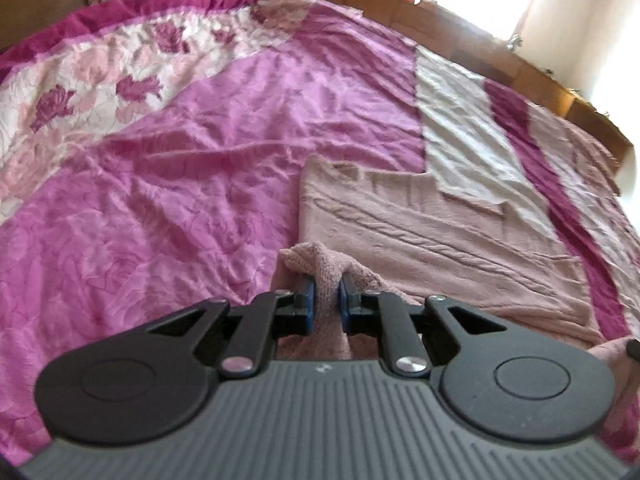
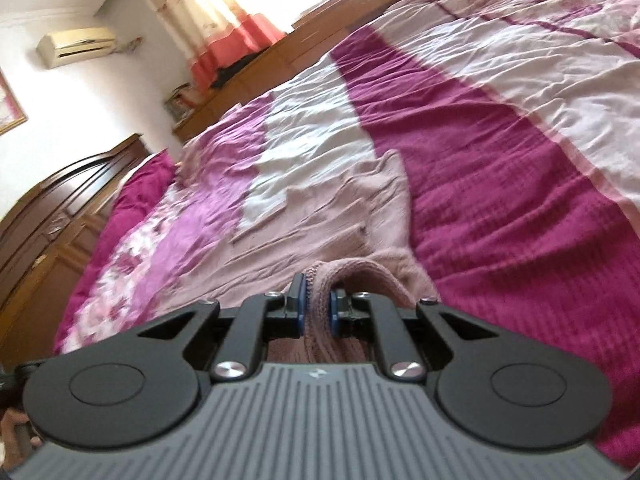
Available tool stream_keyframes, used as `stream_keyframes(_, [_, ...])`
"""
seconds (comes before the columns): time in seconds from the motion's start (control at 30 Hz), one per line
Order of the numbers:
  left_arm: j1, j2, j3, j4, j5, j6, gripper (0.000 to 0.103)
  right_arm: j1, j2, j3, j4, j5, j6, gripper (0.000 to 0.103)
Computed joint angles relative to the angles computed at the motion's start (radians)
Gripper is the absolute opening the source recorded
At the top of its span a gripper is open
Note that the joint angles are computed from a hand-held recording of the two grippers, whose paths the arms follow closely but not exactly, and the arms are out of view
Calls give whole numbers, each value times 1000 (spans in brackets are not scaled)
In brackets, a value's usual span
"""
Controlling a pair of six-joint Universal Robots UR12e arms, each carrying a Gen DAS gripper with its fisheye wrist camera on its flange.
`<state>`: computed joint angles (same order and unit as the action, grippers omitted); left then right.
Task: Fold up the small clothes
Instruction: 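Lift the hem with both grippers, fold it toward the collar, open, then move both open grippers to the folded hem edge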
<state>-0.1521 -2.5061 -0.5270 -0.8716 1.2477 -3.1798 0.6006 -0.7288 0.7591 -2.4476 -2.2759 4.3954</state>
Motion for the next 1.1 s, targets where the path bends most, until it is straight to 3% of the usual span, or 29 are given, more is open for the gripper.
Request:
stream_keyframes(0.23, [-20, -76, 115, -94, 72, 53, 17, -19, 48, -67, 164, 19, 65, 12])
stream_keyframes(0.43, [-27, -74, 103, -84, 95, 107, 20, -24, 56, -59, 161, 28, 108, 14])
stream_keyframes(0.63, [-23, -47, 71, -93, 80, 102, 33, -24, 41, -31, 103, 42, 126, 33])
stream_keyframes(0.77, [-19, -15, 24, -84, 64, 145, 41, -15, 35, -37, 107, 35, 120, 51])
stream_keyframes(0.9, [-18, 18, -28, -65, 79, 175, 59, -6, 25, -34, 118, 35, 102, 57])
stream_keyframes(1.1, [-11, 50, -76, -74, 81, 197, 60, 8, 9, -24, 134, 46, 75, 62])
